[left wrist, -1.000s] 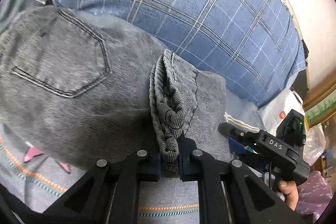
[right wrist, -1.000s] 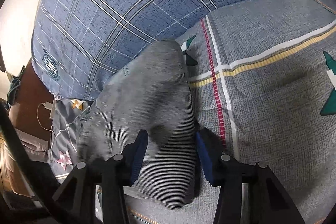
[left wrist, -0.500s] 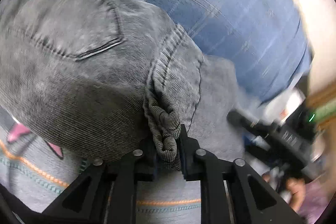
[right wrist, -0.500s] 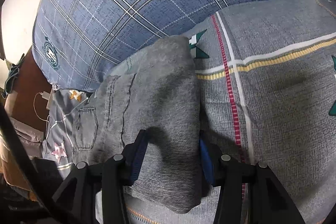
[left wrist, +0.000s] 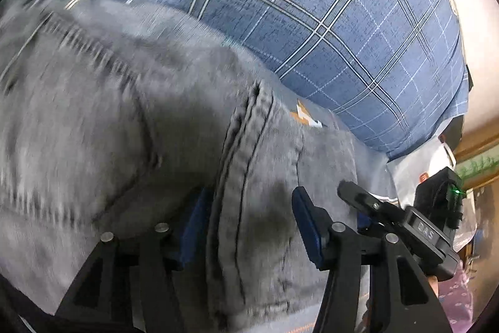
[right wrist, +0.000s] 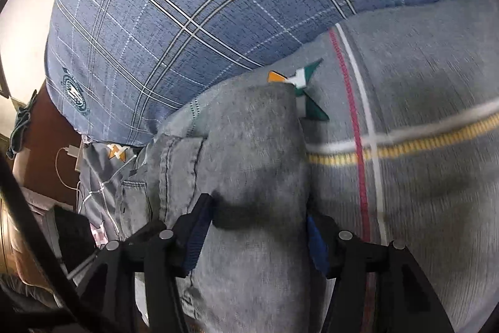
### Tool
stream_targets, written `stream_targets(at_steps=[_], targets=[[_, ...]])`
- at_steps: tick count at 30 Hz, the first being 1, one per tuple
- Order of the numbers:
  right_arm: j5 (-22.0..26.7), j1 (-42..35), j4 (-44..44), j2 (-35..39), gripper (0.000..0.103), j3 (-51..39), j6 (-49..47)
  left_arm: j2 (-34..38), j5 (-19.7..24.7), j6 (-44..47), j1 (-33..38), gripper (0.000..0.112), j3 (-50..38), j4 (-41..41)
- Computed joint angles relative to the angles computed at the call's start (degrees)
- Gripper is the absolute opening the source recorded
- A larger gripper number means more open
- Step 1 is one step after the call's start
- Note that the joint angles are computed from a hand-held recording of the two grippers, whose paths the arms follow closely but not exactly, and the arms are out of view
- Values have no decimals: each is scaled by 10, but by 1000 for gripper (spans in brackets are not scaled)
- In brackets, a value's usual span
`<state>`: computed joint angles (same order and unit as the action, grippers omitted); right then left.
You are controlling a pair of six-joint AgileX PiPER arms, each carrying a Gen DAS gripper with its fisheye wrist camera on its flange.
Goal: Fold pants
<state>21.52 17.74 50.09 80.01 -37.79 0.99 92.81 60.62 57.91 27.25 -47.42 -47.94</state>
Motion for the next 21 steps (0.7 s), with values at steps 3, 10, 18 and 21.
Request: stream_targets(at_steps=[3,10,18,21], targets=[[-37,9,81,-1,60,24,-76,37,-18,-3,-21,36,-25,18],[-41,17,13,4,58,12,-23,31,-49,5,-55,12,-25,11],[-38,3,79,-8,57,31,-84,-16,-48,66,-12,11,4,-12],[-44,20,5,-4,57,22,-11,-2,-82,50,-14,11,18,-5]])
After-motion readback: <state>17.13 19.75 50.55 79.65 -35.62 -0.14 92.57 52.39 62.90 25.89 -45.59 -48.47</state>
